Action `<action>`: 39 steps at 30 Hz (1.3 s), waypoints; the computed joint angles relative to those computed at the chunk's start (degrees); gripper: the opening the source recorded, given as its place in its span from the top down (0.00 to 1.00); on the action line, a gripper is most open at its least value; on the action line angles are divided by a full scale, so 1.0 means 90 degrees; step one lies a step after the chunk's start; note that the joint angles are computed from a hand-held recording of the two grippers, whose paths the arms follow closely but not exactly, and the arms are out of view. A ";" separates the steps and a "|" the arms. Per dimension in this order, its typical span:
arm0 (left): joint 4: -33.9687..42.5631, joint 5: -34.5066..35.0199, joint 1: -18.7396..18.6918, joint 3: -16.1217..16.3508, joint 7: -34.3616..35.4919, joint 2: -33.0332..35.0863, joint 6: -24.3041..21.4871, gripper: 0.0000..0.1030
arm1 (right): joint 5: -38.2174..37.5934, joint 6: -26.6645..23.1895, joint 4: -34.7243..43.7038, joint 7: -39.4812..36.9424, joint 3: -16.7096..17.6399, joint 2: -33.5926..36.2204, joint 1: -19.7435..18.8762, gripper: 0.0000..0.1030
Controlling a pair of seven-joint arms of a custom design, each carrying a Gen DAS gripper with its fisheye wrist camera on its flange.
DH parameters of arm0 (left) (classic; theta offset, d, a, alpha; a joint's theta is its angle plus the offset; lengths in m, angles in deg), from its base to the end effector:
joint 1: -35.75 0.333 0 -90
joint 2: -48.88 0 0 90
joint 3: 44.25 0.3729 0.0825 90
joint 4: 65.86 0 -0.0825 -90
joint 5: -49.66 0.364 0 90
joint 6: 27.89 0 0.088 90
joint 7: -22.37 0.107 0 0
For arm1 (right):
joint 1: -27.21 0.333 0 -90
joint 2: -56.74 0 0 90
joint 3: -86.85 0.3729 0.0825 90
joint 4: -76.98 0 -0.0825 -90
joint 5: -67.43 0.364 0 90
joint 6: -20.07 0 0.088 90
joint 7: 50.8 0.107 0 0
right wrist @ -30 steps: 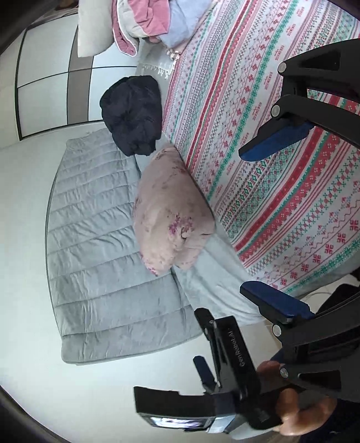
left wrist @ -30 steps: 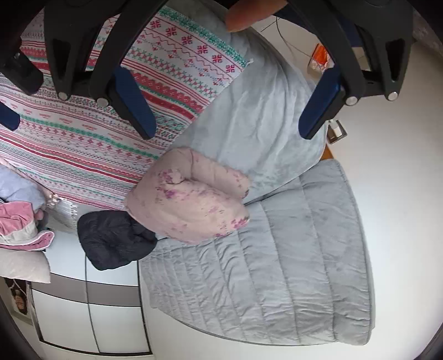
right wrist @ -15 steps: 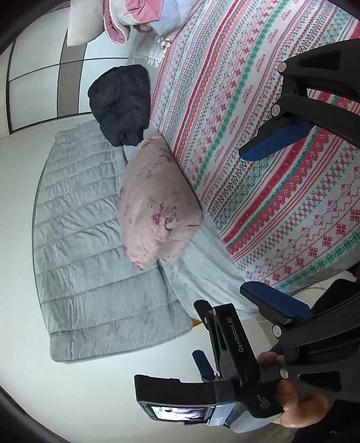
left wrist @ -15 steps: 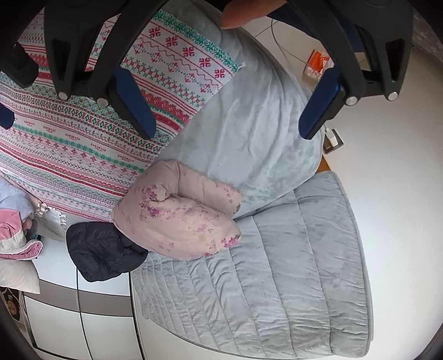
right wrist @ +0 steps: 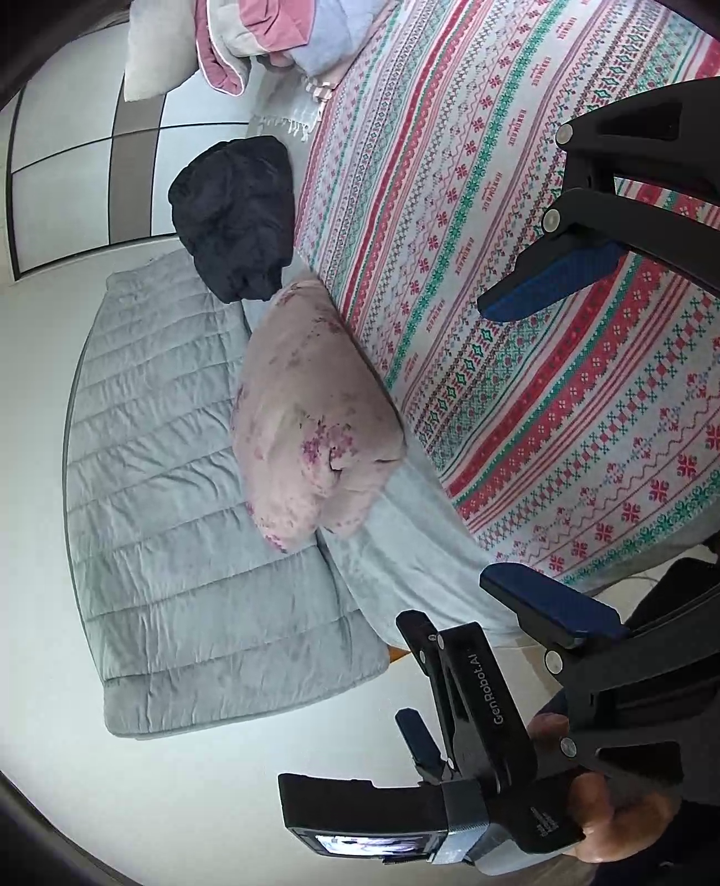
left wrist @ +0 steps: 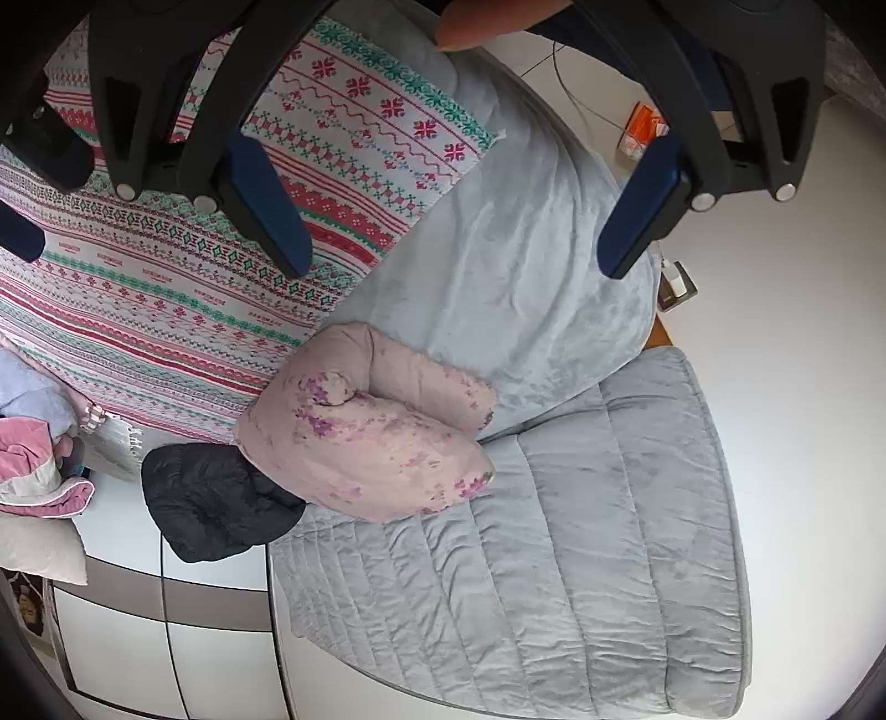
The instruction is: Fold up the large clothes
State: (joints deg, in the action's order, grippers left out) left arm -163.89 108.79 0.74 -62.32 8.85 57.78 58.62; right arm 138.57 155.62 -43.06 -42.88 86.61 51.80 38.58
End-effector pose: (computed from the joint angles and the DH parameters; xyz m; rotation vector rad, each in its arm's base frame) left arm 0.4308 -0.3896 0.5822 -1.9499 0.8518 -0.3226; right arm 0.5257 0.1150 0.5698 -1.9645 0.7616 -0.1548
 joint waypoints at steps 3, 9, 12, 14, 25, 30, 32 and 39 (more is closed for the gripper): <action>0.0021 0.0007 -0.0004 -0.0001 0.0025 0.0025 0.0051 0.01 | -0.0033 -0.0021 0.0010 0.0028 -0.0002 0.0009 -0.0007 0.12; 0.0053 0.0004 -0.0027 0.0012 0.0050 0.0063 0.0099 0.01 | -0.0028 -0.0058 0.0011 0.0004 -0.0006 0.0021 -0.0014 0.12; 0.0049 -0.0006 -0.0032 0.0020 0.0046 0.0058 0.0111 0.01 | -0.0043 -0.0026 0.0005 0.0016 0.0006 0.0023 -0.0011 0.12; 0.0066 0.0000 -0.0040 0.0022 0.0052 0.0071 0.0087 0.01 | -0.0038 -0.0039 0.0004 0.0020 0.0004 0.0030 -0.0012 0.12; 0.0079 -0.0003 -0.0056 0.0026 0.0047 0.0078 0.0073 0.01 | -0.0042 -0.0085 0.0042 0.0020 0.0015 0.0058 -0.0017 0.12; 0.0081 -0.0001 -0.0059 0.0026 0.0055 0.0080 0.0086 0.01 | -0.0033 -0.0070 0.0031 -0.0003 0.0023 0.0056 -0.0008 0.12; 0.0060 0.0017 -0.0055 0.0027 0.0071 0.0074 0.0117 0.01 | -0.0037 -0.0074 0.0025 -0.0006 0.0023 0.0052 -0.0006 0.12; -0.0007 0.0048 -0.0036 0.0025 0.0092 0.0050 0.0205 0.01 | -0.0030 -0.0073 0.0019 -0.0013 0.0019 0.0046 -0.0005 0.12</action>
State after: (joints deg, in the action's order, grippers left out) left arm -163.95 109.22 0.42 -62.10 9.67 58.23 60.46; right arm 138.30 154.96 -42.89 -43.00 86.78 52.21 38.54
